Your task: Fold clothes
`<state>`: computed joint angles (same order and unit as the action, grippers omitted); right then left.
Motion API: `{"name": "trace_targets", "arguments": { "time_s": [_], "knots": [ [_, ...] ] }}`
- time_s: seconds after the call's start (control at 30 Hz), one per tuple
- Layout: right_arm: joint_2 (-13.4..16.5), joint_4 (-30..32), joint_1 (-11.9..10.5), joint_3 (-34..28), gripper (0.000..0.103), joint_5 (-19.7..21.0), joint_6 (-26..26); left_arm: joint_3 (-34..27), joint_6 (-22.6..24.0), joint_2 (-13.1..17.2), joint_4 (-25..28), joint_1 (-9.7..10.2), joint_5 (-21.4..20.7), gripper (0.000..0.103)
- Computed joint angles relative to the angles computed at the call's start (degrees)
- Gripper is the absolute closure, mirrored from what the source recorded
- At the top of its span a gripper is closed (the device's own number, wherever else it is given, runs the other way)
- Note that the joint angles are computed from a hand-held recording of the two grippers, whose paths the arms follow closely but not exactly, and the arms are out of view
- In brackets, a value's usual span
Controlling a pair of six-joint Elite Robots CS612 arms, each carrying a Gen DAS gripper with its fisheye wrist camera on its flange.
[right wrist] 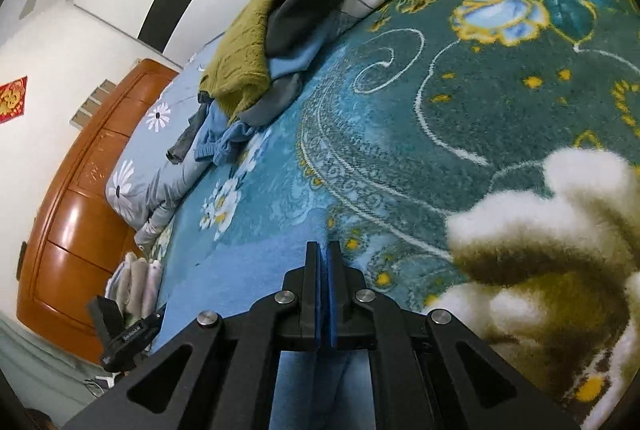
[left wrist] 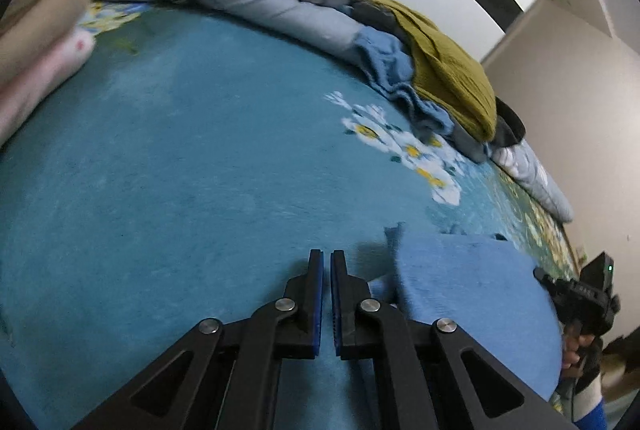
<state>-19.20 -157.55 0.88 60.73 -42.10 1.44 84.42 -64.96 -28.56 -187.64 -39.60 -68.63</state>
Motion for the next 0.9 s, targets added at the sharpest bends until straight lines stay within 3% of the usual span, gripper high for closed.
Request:
{"name": "trace_targets", "arguments": {
  "time_s": [0.17, 0.27, 0.33, 0.4, 0.43, 0.53, 0.63, 0.73, 0.9],
  "knots": [
    [-2.2, -3.8, 0.0, 2.9, 0.099, -5.4, 0.4, 2.9, -0.8, -1.9, -4.2, -1.48, 1.3, 0.098],
    [-4.8, -5.2, -1.3, 8.0, 0.095, -3.1, -3.1, 5.1, 0.3, -2.6, -8.8, -3.26, 1.5, 0.096],
    [-7.0, -6.0, -2.3, 12.5, 0.095, -1.1, -6.8, 6.4, 0.1, -2.9, -10.6, -4.67, 1.9, 0.084],
    [-9.3, -6.3, -3.5, 17.5, 0.095, 1.0, -10.8, 7.7, -0.6, -2.9, -12.1, -6.07, 2.2, 0.042],
    [-10.1, -5.7, -4.0, 19.6, 0.093, 2.2, -12.7, 8.2, -0.4, -2.9, -12.9, -6.74, 2.4, 0.040],
    [-12.2, -3.1, -5.0, 24.5, 0.088, 4.7, -18.2, 9.8, 1.1, -3.4, -13.0, -8.40, 2.8, 0.039],
    [-13.0, -2.6, -5.0, 26.9, 0.085, 4.3, -21.1, 11.1, 2.4, -3.9, -12.8, -9.42, 2.6, 0.039],
    [-12.8, -2.5, -4.7, 27.1, 0.084, 2.9, -20.9, 11.6, 5.0, -4.2, -11.5, -10.18, 2.8, 0.039],
    [-11.7, -2.9, -4.9, 26.5, 0.084, 5.8, -17.4, 10.5, 8.7, -3.8, -10.8, -10.24, 2.5, 0.041]
  ]
}}
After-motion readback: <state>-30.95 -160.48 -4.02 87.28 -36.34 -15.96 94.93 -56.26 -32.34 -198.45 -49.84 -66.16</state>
